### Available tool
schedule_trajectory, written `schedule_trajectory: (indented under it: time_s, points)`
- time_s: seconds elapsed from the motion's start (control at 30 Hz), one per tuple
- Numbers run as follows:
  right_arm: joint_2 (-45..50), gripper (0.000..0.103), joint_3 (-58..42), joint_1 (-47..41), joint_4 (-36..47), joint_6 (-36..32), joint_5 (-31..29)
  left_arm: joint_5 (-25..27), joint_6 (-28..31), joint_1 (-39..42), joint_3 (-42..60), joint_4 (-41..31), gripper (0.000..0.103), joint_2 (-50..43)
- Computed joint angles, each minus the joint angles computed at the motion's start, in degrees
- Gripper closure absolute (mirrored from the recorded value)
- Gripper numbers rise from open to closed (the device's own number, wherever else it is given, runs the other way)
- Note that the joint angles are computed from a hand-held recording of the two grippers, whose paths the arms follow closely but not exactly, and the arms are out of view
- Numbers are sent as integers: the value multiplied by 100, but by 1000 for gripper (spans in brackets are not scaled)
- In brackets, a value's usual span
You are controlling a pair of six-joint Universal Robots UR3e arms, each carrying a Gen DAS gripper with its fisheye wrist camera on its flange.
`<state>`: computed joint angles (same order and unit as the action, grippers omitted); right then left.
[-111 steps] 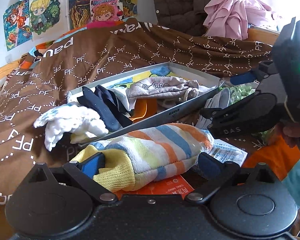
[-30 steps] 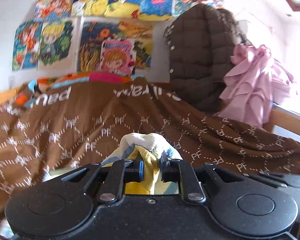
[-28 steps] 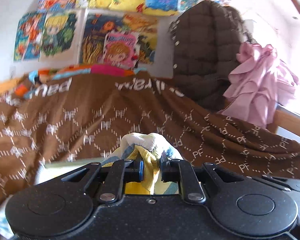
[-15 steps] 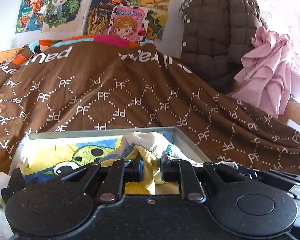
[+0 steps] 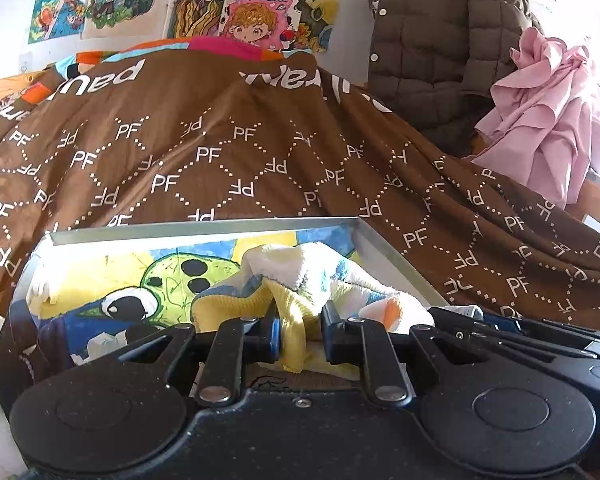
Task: Organize soft objects
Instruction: 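Lift the striped towel and carry it over the tray with the left tool, then open the left tool to drop the striped towel into the tray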
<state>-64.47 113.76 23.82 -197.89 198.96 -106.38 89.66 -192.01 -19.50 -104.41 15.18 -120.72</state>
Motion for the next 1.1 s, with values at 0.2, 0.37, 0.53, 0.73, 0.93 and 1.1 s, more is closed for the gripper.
schedule_trajectory:
  time_s: [0.2, 0.37, 0.53, 0.73, 0.93, 1.1]
  points:
    - [26, 70, -27, 4, 7, -5, 0, 57, 29, -18, 0, -11, 83, 9]
    - [74, 63, -55, 44, -69, -21, -69, 142, 94, -60, 21, -16, 81, 17]
    - [101, 54, -88, 94, -83, -72, -129, 216, 65, -65, -21, 48, 75, 23]
    - [42, 41, -48, 76, -68, -58, -86, 244, -38, -20, -138, 121, 59, 80]
    - [-70, 29, 56, 25, -92, 7, -39, 443, -112, -33, -250, 124, 46, 214]
    - [-185, 20, 207, -67, -172, 110, 47, 558, -109, -21, -369, 99, 34, 404]
